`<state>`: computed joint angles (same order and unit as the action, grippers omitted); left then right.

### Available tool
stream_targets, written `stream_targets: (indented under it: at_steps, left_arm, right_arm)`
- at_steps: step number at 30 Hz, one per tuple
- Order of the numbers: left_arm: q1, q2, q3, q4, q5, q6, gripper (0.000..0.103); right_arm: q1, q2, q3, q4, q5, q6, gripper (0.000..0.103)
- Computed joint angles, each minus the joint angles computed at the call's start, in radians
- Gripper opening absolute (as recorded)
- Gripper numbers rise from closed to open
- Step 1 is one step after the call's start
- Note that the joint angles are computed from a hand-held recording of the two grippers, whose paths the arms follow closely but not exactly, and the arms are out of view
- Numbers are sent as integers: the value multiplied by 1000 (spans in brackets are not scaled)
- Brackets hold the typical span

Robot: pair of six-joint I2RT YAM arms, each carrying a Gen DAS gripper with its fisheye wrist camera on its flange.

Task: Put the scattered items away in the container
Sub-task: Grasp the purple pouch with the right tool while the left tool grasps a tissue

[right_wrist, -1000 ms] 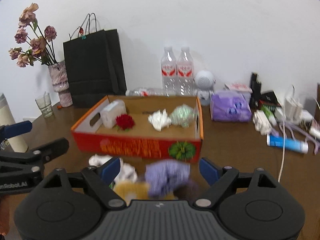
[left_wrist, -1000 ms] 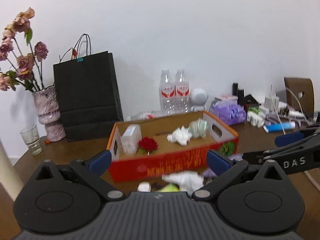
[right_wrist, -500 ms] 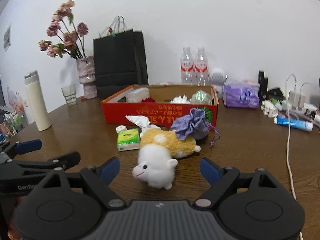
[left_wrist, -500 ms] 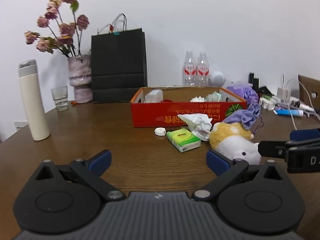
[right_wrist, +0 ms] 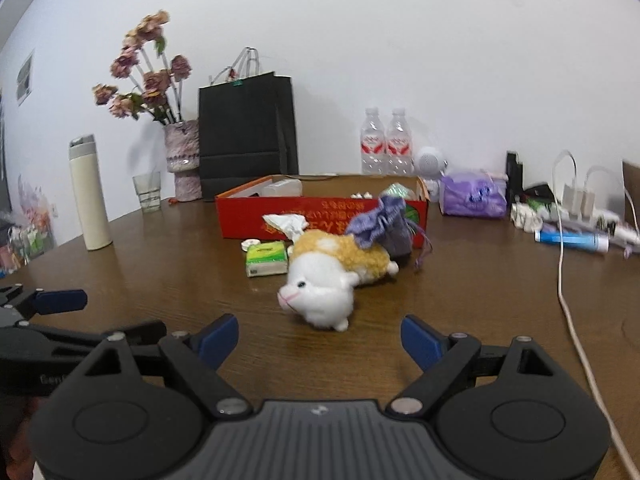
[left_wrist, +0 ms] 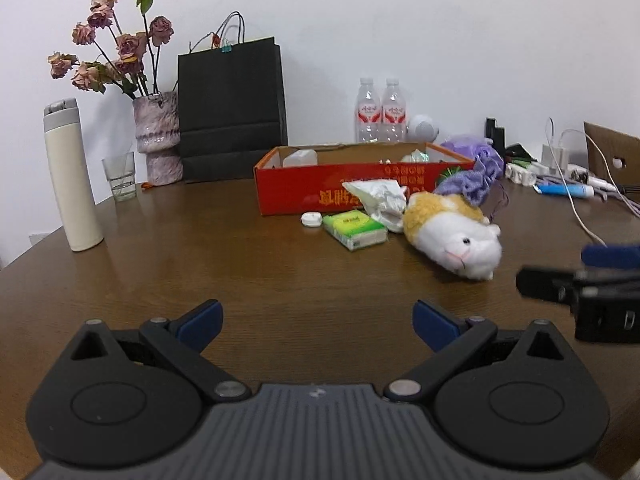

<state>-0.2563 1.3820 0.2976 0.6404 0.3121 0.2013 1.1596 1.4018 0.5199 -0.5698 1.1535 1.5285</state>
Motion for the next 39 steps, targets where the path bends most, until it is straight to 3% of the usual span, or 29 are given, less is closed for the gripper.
stream_targets:
  at_steps: [3,6,9,14,17,18,20,21,23,24,26,28,31,35,37,39]
  left_arm:
    - [9,44,50,-14,26,-24,103]
    - [-16,101,159,-69,30,-3,103]
    - [-61,179,302,-121,26,-25,103]
    - [-150,415,735,-472,39,-139,99]
    - [-183,545,929,-578,80,-204,94]
    - [-193,579,972,-593,78,-218,90]
    - [-211,640,1058,-645,51,-229,54]
    - [-215,666,1100,-686,45,-229,47]
    - [-207,711,1173,-767,72,-230,19]
    - [-200,727,1196,-786,92,-242,13]
    - [-189,735,1206,-775,116,-275,5]
    - [-182,715,1188,-743,121,-282,4]
    - [-150,605,1087,-675,161,-297,4]
    - [-49,375,838,-560,262,-305,4]
    - [23,279,733,-586,331,-272,4]
    - [98,222,642,-629,413,-200,4]
  right_arm:
    - [-71,-67,-27,63,-56,-121,85]
    - [-129,-107,-44,98,-18,-171,85]
    - [-255,-225,-121,293,-69,-381,85]
    - [-616,-329,-180,588,-326,-794,83]
    - [-824,-278,-138,687,-515,-925,78]
    - [-881,-243,-114,712,-571,-956,75]
    - [-953,-169,-66,739,-644,-992,65]
    - [-979,-133,-41,739,-674,-1000,60]
    - [-1026,-66,-3,747,-754,-1014,44]
    - [-1041,-38,12,754,-777,-1021,41]
    - [-1041,-10,23,783,-775,-1030,28]
    - [-1027,4,41,781,-755,-1044,21]
    - [-986,-37,48,758,-681,-1058,18]
    - [-824,-266,-33,708,-471,-1116,19]
    - [-676,-413,-105,680,-321,-1146,19]
    - [-491,-521,-138,561,-156,-1089,19]
